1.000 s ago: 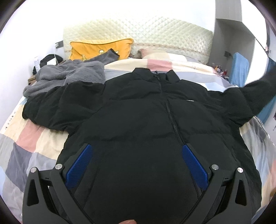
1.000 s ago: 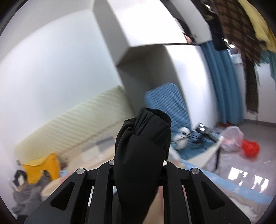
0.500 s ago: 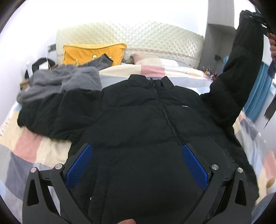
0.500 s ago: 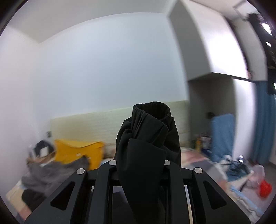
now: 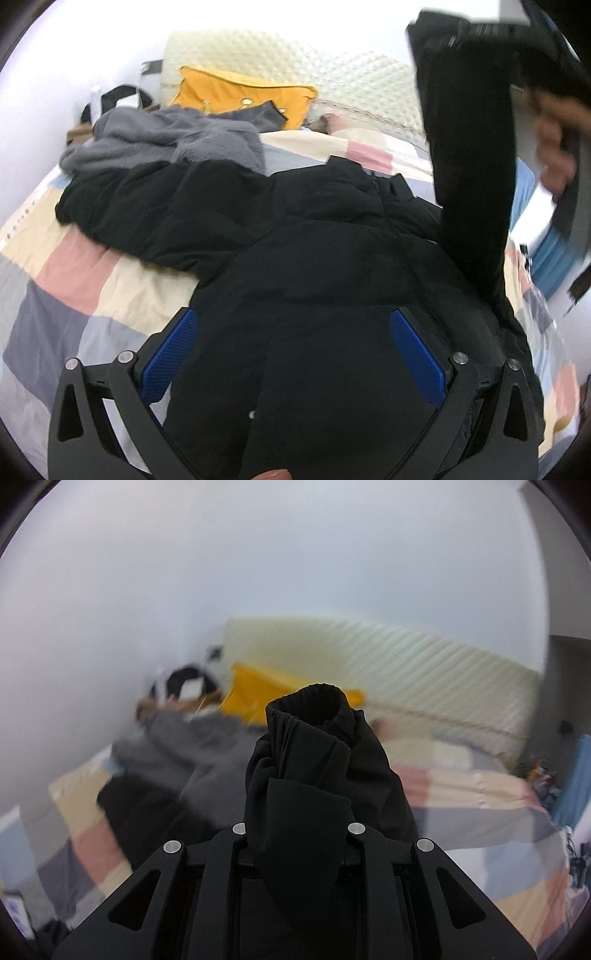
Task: Fold large clothes
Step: 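Lift the sleeve with the right tool and carry it across the jacket body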
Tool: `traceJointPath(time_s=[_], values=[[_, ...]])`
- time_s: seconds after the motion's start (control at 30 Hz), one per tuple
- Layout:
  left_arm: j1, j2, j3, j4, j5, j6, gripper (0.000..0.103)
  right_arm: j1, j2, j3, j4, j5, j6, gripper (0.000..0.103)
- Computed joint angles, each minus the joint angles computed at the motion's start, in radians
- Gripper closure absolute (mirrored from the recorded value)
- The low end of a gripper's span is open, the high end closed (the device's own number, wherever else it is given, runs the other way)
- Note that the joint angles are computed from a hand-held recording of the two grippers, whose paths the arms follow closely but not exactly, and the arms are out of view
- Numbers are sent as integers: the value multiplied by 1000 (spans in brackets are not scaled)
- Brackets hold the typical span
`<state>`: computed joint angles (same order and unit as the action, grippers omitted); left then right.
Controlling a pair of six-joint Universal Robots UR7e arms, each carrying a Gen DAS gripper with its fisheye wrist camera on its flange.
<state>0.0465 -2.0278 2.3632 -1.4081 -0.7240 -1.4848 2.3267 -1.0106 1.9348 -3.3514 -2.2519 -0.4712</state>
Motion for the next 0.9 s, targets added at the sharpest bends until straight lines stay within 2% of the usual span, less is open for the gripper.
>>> traceJointPath(time_s=[0.17, 0.3, 0.53, 0.6, 0.67, 0.73, 0.9], values=[[24, -44, -1, 36, 0, -54, 0, -32, 96, 1, 40, 46, 55, 82], [16, -97, 15, 29, 19, -88, 0, -57, 175, -3, 83, 44, 57, 76], [89, -105, 20, 15, -8, -91, 0, -97, 267, -9, 127, 53, 61, 72], [107, -89, 20, -1, -20, -71, 0, -110, 278, -10, 149, 70, 59, 68], [108, -75, 20, 2, -22, -59, 0, -120, 289, 5, 139, 84, 38, 51], [110, -75, 25, -13, -23, -39, 0, -128, 288, 14, 148, 98, 41, 43], [115, -95, 37, -41, -24, -27, 0, -114, 269, 19, 136, 102, 48, 39]])
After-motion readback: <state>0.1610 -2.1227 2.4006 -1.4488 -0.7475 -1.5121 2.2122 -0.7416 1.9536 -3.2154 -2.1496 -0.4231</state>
